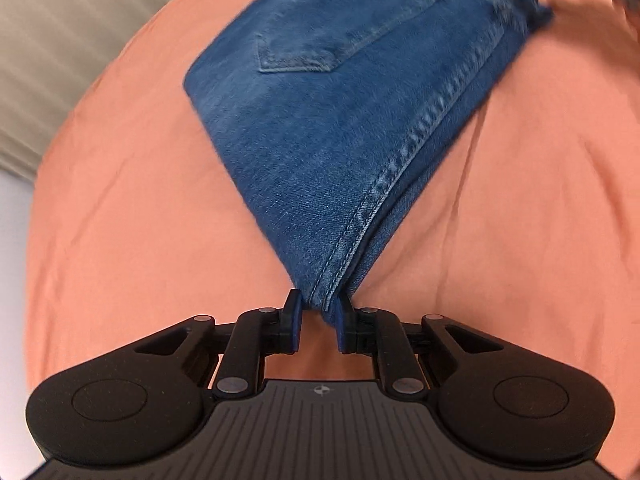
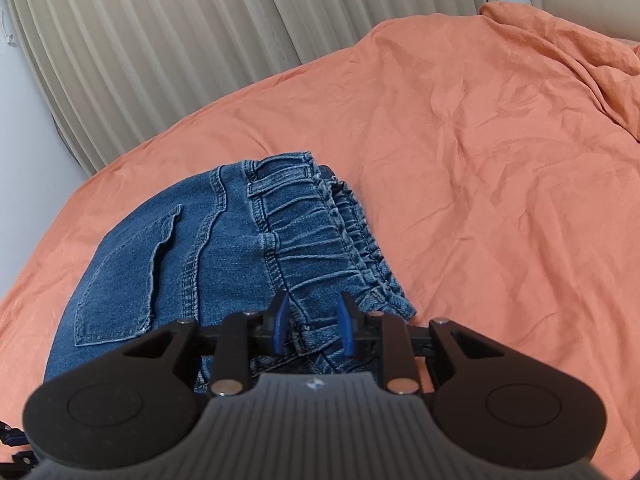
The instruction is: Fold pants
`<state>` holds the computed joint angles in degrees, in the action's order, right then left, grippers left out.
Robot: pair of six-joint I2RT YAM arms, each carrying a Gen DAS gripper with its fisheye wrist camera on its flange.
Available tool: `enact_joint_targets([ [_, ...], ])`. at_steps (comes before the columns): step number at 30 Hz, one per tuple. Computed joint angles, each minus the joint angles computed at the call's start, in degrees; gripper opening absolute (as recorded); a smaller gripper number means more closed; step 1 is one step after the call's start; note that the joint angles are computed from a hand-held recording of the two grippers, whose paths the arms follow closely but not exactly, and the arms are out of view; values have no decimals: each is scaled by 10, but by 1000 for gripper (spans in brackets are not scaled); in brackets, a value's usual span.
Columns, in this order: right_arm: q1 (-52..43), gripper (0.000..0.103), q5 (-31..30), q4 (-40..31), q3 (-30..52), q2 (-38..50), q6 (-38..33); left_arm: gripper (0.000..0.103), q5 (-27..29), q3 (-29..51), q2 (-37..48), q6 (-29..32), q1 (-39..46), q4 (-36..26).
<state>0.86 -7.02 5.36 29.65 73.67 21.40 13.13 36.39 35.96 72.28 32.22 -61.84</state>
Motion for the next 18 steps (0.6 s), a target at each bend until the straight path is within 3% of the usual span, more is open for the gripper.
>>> enact_joint_targets([
  [3,-6,25,-5,0,-9,-23,12,25,43,51,22,58,68,-65],
  [4,-14,40,-17,-1,-16,-40,21,25,73,73,40,96,114,-98],
  [6,-46,65,-52,10,-40,-84,58,37,122,116,81,147,194,-163],
  [8,-82,67,-83,20,-61,-119,92,43,160,158,131,160,247,-213],
  [11,-141,68,-138,16,-65,-117,132,52,189,209,189,88,245,-239],
  [15,-196,71,-236,28,-66,-70,185,63,216,235,230,-48,197,-209],
  [18,-197,73,-264,39,-64,-34,204,67,216,233,262,-152,139,-170],
])
